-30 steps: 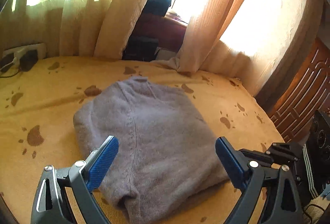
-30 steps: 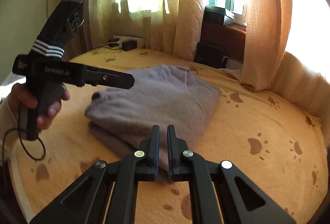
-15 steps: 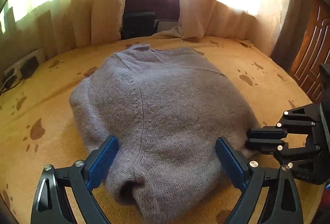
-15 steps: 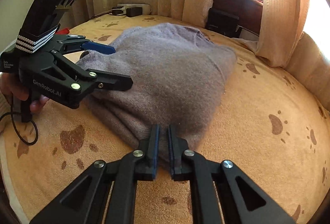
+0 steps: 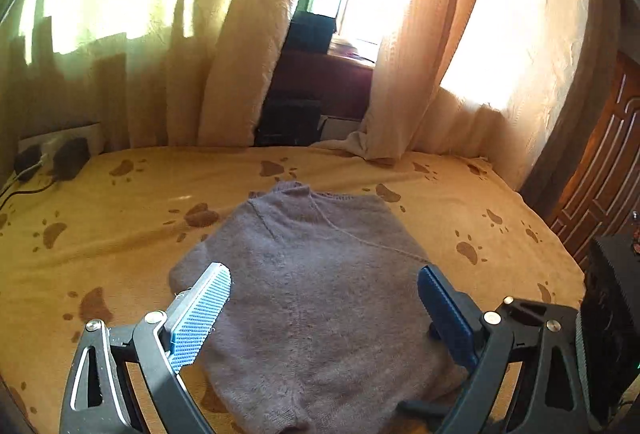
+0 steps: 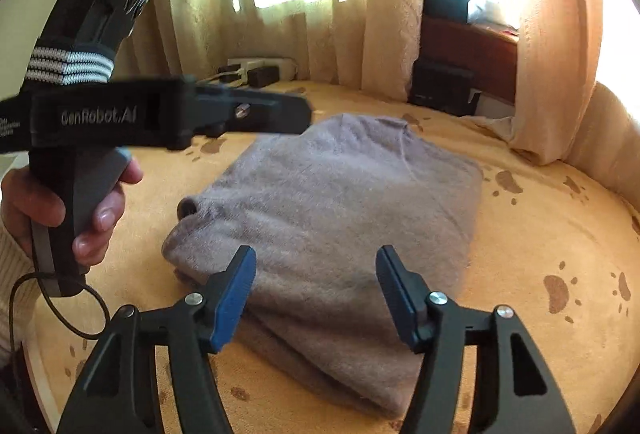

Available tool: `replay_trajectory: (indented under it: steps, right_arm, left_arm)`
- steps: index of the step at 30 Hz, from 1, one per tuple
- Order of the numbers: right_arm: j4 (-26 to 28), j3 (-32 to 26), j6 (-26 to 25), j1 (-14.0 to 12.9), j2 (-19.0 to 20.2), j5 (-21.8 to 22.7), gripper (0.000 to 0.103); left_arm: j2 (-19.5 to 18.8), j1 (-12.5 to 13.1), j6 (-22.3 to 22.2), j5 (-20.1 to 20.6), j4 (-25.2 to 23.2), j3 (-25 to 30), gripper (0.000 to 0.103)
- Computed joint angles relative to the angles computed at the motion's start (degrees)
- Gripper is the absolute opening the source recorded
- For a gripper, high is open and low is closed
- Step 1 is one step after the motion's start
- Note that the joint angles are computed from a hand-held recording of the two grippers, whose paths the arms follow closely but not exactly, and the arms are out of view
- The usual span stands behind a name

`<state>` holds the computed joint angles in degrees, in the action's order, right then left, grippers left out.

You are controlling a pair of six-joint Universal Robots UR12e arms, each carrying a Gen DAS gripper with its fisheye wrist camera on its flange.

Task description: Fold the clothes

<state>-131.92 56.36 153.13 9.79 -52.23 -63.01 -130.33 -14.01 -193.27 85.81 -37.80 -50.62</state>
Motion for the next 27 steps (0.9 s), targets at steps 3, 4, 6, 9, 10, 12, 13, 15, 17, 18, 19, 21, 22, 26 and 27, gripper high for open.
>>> replay_trajectory:
  steps: [3, 4, 6, 9, 10, 12, 13, 15, 17, 18, 19, 21, 22, 26, 27]
  right_arm:
    - [-1.25, 3.61, -9.85, 1.09, -1.51, -6.48, 0.066]
    - [-1.93, 4.60, -11.64, 1.16, -1.94, -7.54, 0.066]
    - [0.07, 4.53, -11.52, 0.46, -2.16, -6.01, 0.066]
    - [1.42, 4.80, -13.05, -0.11, -2.54, -4.91, 0.067]
    - [1.59, 4.85, -13.65, -0.22, -2.67, -4.68, 0.067]
    - [3.06, 4.16, -12.70, -0.87, -2.77, -2.81, 0.067]
    - [2.45, 3.69, -10.71, -1.28, -2.67, -1.87, 0.067]
    - [-2.39, 3.04, -6.31, -1.55, -2.15, -3.23, 0.067]
    - [-6.92, 2.08, -2.03, -1.77, -1.46, -4.95, 0.069]
    - [-8.43, 1.17, -0.20, -1.82, -0.85, -5.72, 0.071]
    - [-9.02, -0.23, 1.28, -1.80, 0.06, -6.22, 0.072]
    - [-9.71, -3.62, 3.19, -1.63, 2.25, -6.88, 0.073]
    - [-9.20, -5.87, 3.60, -1.39, 3.66, -7.12, 0.074]
    - [-0.29, -16.87, 4.00, -0.57, 9.95, -7.43, 0.075]
    - [3.73, -19.80, 3.29, -0.34, 11.54, -8.23, 0.077]
  left_arm:
    - [-1.14, -0.44, 2.09, 1.54, -5.22, 1.19, 0.097]
    - [-1.34, -0.63, 2.74, 2.59, -6.78, 1.17, 0.097]
    - [-1.56, -0.92, 4.08, 4.48, -8.59, 0.64, 0.097]
    - [-0.31, -0.58, 4.16, 3.63, -5.87, -1.91, 0.097]
    - [-0.02, -0.49, 3.75, 3.70, -5.82, -2.17, 0.097]
    - [0.66, -0.62, 3.05, 5.76, -5.17, -2.84, 0.097]
    - [0.92, -0.79, 2.99, 7.22, -4.82, -3.06, 0.097]
    - [1.17, -1.42, 4.13, 10.38, -4.00, -3.15, 0.097]
    - [1.17, -2.21, 5.11, 13.21, -3.31, -2.96, 0.097]
    - [1.16, -2.59, 4.86, 14.58, -3.36, -2.80, 0.097]
    - [1.11, -2.87, 4.16, 15.63, -3.76, -2.56, 0.097]
    - [0.85, -3.29, 2.19, 17.03, -4.94, -1.82, 0.097]
    - [0.67, -3.41, 1.27, 17.17, -5.48, -1.44, 0.097]
    - [-0.45, -4.03, -0.50, 18.33, -7.65, 0.29, 0.097]
    - [-0.86, -4.21, -0.94, 18.89, -8.69, 0.93, 0.097]
